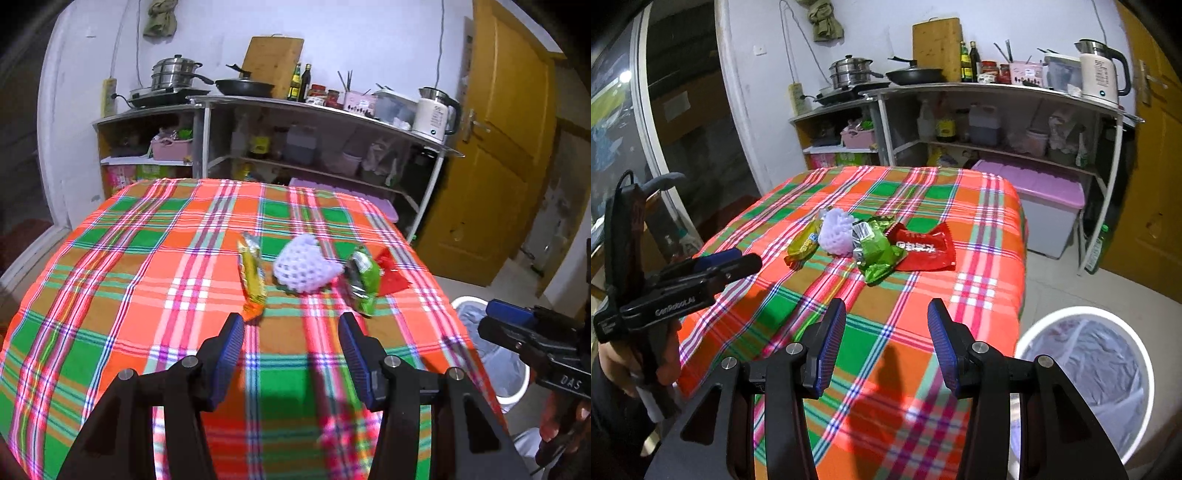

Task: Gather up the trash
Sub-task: 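Move both grippers back over the table, then grasp the gold wrapper with the left gripper while the right grasps the green wrapper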

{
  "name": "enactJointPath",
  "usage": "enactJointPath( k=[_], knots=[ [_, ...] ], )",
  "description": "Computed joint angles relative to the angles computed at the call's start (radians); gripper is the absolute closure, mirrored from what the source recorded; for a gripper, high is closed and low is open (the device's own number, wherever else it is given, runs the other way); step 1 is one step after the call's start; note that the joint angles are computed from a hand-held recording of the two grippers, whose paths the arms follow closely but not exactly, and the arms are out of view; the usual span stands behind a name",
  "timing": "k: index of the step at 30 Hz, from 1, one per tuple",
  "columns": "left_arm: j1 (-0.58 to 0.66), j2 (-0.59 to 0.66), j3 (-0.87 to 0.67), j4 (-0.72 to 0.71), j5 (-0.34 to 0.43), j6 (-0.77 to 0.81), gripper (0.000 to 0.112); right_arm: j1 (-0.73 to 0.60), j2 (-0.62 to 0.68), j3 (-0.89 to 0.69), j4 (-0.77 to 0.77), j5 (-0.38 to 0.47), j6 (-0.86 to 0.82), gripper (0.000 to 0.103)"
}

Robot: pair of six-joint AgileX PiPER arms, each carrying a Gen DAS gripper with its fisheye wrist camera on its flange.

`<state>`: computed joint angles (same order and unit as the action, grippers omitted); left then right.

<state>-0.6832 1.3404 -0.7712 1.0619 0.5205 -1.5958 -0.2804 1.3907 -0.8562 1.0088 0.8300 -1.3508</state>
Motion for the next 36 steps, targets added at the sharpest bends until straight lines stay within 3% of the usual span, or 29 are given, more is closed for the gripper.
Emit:
enactJointPath(
  k=[8,17,23,30,36],
  knots=[
    [0.155,0.116,-0.065,-0.099,-0.121,0.152,0.06,0.079,0.061,-0.041,-0.007,-0.054,0.026,0.056],
    [0.239,0.25,-0.169,-0.213,-0.143,0.3,0.06,0.137,0.146,-0.111,-0.007,-0.086,0.053,0.055],
    [0.257,0.309,-0.216,-0.301,-0.135,0.398,0.073,0.184,0.205,-0.164,-0.035,-0.116,0.08,0.055],
    [0.29,0.322,-0.214,-0.408,-0.183,0.499,0.091,0.243,0.282,-0.252,-0.082,-0.142,0.112,0.055],
    [0.303,0.304,-0.191,-0.43,-0.221,0.519,0.093,0.291,0.351,-0.32,-0.14,-0.162,0.156,0.055]
  ],
)
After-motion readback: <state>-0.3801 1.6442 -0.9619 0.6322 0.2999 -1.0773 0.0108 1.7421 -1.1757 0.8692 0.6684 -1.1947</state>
